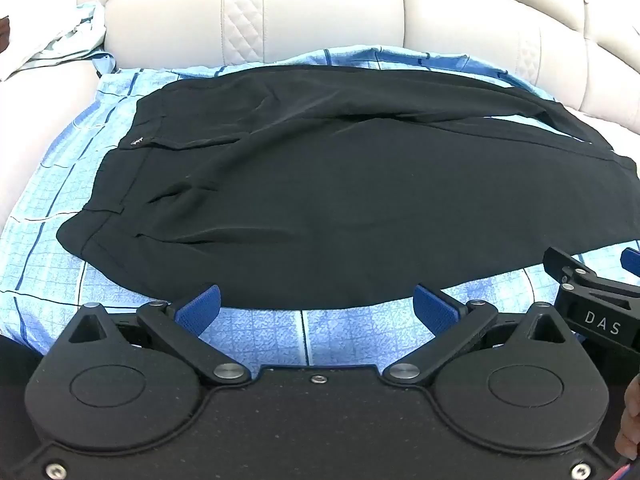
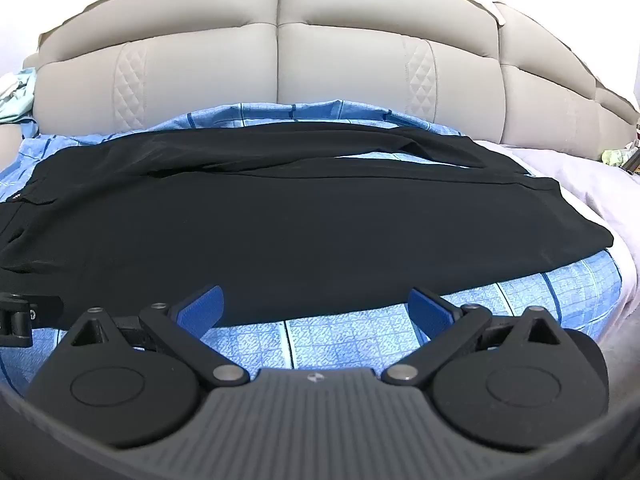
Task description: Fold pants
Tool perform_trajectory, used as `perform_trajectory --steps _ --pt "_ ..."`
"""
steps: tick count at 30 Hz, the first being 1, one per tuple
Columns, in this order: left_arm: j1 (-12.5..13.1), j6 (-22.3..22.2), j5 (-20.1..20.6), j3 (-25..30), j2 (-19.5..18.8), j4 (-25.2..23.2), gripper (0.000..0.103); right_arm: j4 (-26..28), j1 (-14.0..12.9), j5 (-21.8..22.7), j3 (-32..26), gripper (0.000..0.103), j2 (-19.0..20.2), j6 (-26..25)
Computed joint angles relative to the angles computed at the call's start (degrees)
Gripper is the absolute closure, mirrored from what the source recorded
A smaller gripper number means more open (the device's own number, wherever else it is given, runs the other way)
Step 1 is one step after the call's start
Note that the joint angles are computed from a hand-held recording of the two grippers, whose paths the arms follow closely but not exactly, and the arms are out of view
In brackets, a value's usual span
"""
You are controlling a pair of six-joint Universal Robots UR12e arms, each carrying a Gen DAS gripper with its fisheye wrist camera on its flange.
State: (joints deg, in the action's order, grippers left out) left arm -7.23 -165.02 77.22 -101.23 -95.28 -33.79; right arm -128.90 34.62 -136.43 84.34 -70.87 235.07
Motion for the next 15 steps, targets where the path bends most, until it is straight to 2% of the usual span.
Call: perform_trajectory --steps 8,9,15 --pt "-0.62 0.44 0.88 0.05 -0.42 -0.65 0.000 -1.17 -0.38 1.59 1.50 0.000 -0.60 -2.17" --pt "-0.66 0.32 0.90 -0.03 -0.41 -0.58 0.000 1.03 0.11 -0.25 0.72 0.000 -0.46 -0.17" --pt "-0.12 0.39 0.10 0.97 -0.64 -2.30 0.000 1.85 0.31 -1.11 0.17 0.000 -0.09 -0.10"
